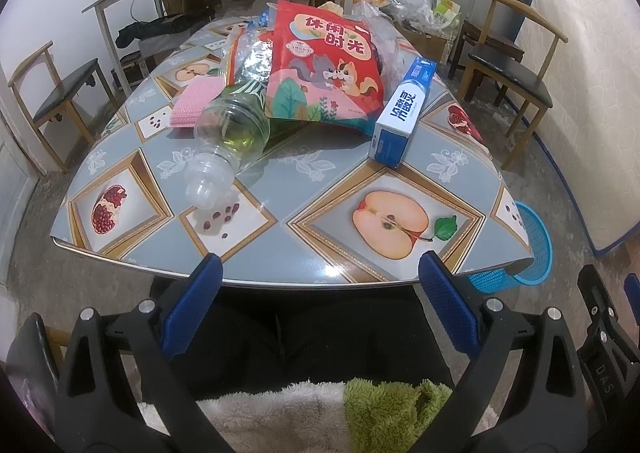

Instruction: Collect trash

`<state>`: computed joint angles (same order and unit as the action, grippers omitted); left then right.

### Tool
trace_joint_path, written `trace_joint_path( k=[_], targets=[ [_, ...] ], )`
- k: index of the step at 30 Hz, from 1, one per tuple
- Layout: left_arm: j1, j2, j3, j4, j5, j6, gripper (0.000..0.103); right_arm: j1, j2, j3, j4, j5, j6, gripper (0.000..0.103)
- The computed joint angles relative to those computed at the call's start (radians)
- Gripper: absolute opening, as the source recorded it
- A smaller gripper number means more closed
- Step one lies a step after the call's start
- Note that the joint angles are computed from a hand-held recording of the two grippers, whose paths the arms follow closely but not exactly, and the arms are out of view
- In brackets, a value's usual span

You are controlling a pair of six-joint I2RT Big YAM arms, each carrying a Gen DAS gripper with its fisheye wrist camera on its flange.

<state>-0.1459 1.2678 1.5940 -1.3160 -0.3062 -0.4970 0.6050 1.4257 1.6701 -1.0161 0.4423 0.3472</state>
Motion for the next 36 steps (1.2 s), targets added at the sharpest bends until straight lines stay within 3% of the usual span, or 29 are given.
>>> trace_joint_path(
  k=[24,29,36],
  targets=[
    [-0.005,-0.013,-0.049,0.038,0.000,-0.002,0.094,0.003,0.003,-0.005,0.009,-0.001,0.000,0.097],
    [0.022,-0.041,-0.083,0.111,0.006,0.053,0.094,0.007,0.016,0.010,0.027,-0.001,-0.013,0.097],
    [0.105,-0.094,-0.112,0.218,0.008,0.133,0.094,0.017,0.069,0.084,0.145,-0.037,-0.065,0.097]
  ],
)
